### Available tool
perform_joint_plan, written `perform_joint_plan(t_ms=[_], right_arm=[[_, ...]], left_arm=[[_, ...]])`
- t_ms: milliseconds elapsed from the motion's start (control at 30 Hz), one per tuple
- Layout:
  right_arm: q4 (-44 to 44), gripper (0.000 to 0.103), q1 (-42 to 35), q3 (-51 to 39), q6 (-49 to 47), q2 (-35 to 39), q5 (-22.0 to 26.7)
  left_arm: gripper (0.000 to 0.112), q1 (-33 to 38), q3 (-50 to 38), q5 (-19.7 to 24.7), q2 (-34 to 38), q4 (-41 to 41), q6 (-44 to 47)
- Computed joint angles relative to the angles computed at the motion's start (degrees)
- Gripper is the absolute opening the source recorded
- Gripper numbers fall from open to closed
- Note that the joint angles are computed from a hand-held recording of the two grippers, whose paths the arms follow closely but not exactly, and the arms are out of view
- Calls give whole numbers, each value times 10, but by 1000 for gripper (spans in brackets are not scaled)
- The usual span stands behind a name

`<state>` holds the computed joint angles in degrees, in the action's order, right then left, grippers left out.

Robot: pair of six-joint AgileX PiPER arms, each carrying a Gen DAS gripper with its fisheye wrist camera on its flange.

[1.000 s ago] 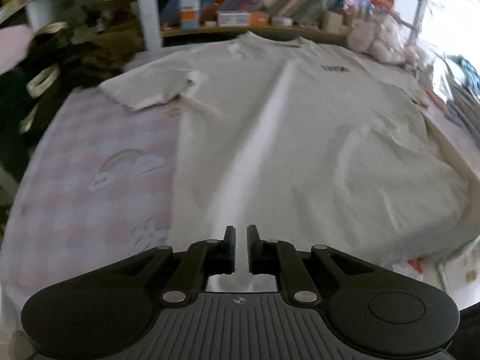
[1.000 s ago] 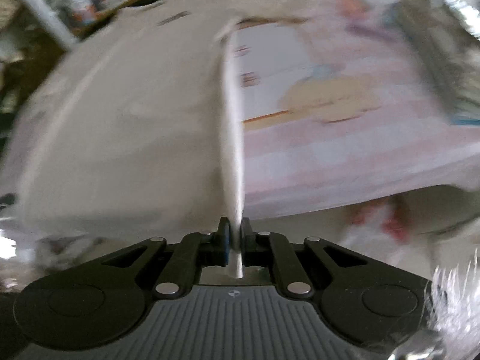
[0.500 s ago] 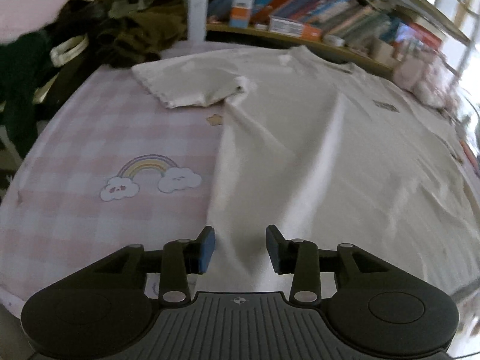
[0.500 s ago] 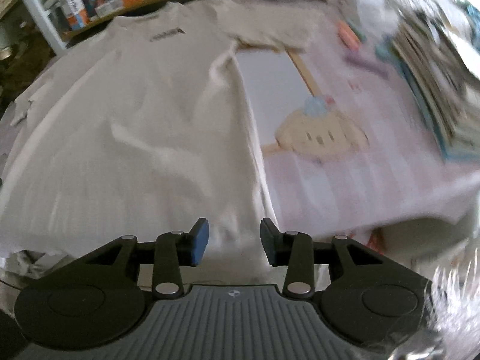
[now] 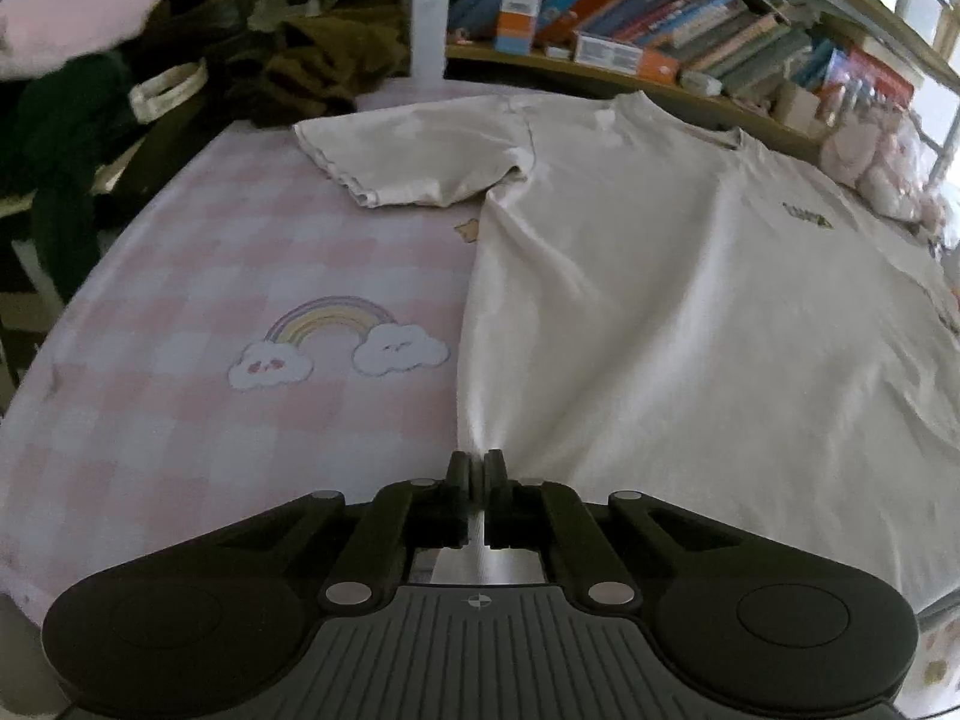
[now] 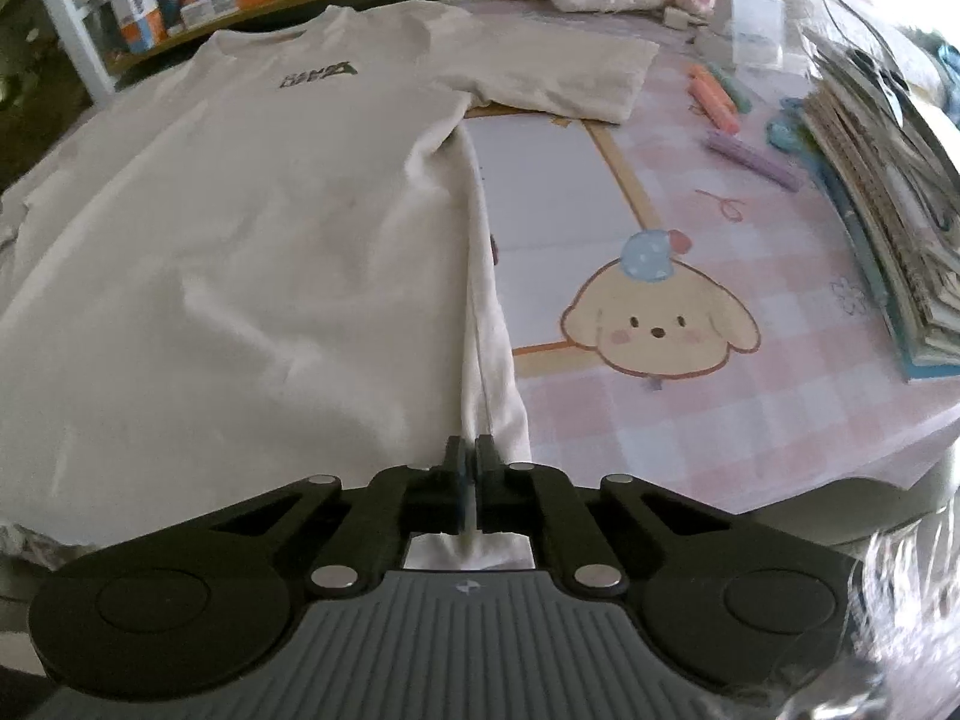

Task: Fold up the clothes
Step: 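Open both grippers and move the right gripper to the shirt's other sleeve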

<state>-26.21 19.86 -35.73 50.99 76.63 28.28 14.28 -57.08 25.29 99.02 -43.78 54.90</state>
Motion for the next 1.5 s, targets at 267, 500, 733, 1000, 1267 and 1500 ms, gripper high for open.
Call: perform_joint_plan(t_ms=[267, 500, 733, 1000, 1267, 1500], right_arm=[[-27, 2, -8, 6, 24, 3, 2], [-50, 33, 2, 0, 79, -19, 11], [-125, 51, 38, -23, 185, -25, 25], [-170, 67, 57, -20, 240, -22, 37], [-179, 70, -6, -17, 213, -4, -9], [-21, 70, -135, -52, -39, 50, -103]], left_arm=[[8, 1, -8, 16, 0, 14, -8], [41, -29, 14, -40, -40, 33, -49], [71, -100, 34, -68, -81, -117, 94], [84, -204, -3, -79, -52, -10, -10], [90, -268, -41, -73, -14, 37, -111], [90, -332, -108, -60, 32, 247, -370]])
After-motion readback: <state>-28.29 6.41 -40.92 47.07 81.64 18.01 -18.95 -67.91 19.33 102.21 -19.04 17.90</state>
